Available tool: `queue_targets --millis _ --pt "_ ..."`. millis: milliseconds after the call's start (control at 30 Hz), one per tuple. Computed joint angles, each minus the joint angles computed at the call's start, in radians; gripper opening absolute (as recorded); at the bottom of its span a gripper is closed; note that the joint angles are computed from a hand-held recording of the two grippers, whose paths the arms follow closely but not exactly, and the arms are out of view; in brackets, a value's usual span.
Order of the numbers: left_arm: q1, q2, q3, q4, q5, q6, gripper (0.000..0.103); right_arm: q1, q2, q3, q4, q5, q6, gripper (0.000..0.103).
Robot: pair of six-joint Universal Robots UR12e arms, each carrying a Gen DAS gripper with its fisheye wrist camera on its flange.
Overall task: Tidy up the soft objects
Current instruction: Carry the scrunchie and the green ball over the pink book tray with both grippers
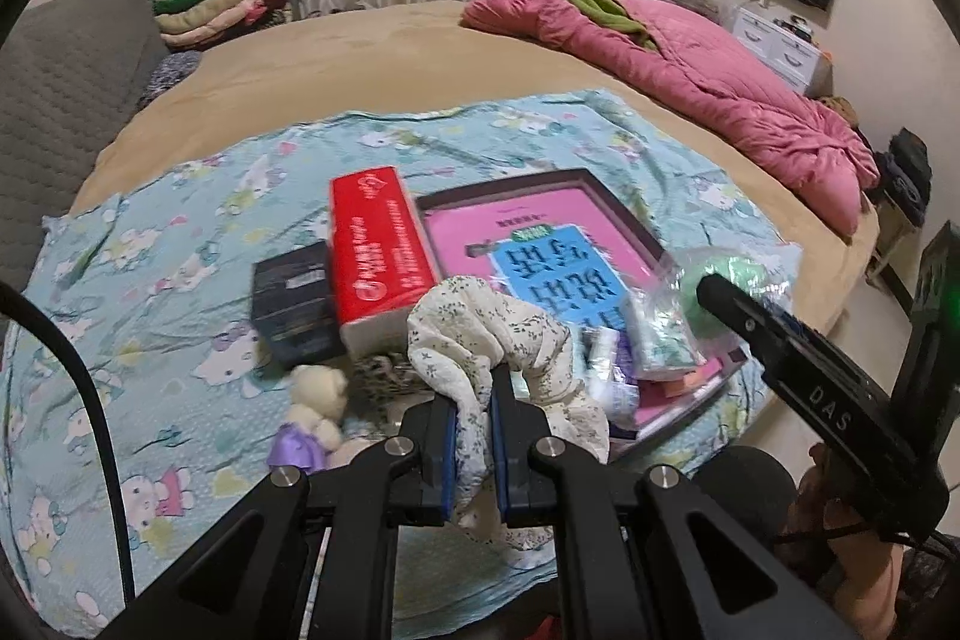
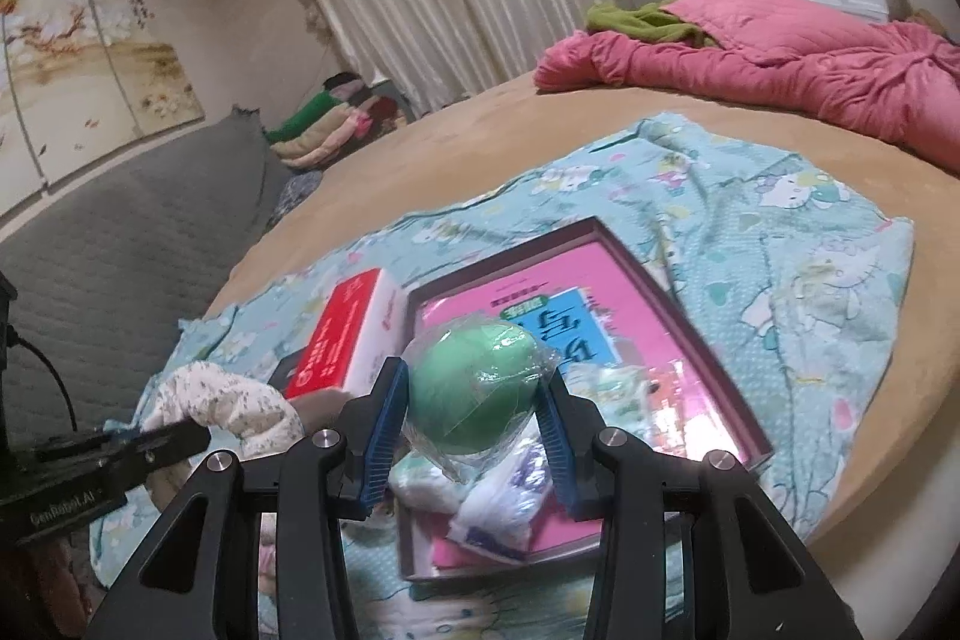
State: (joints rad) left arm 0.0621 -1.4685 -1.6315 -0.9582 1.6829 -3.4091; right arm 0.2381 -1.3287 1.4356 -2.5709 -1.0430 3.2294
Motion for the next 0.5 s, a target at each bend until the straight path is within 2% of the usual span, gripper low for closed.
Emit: queue_targets --millis 233,500 --pt "-0.027 -0.039 0.016 -0.008 -0.04 0.024 0.009 -0.021 0.007 0.001 -0.025 -0.036 0.046 0.044" --pt "-0.034 -0.086 0.018 0.004 -0.105 0.036 0.01 -0.041 0.017 -0.002 -0.025 -0.049 0.082 0.044"
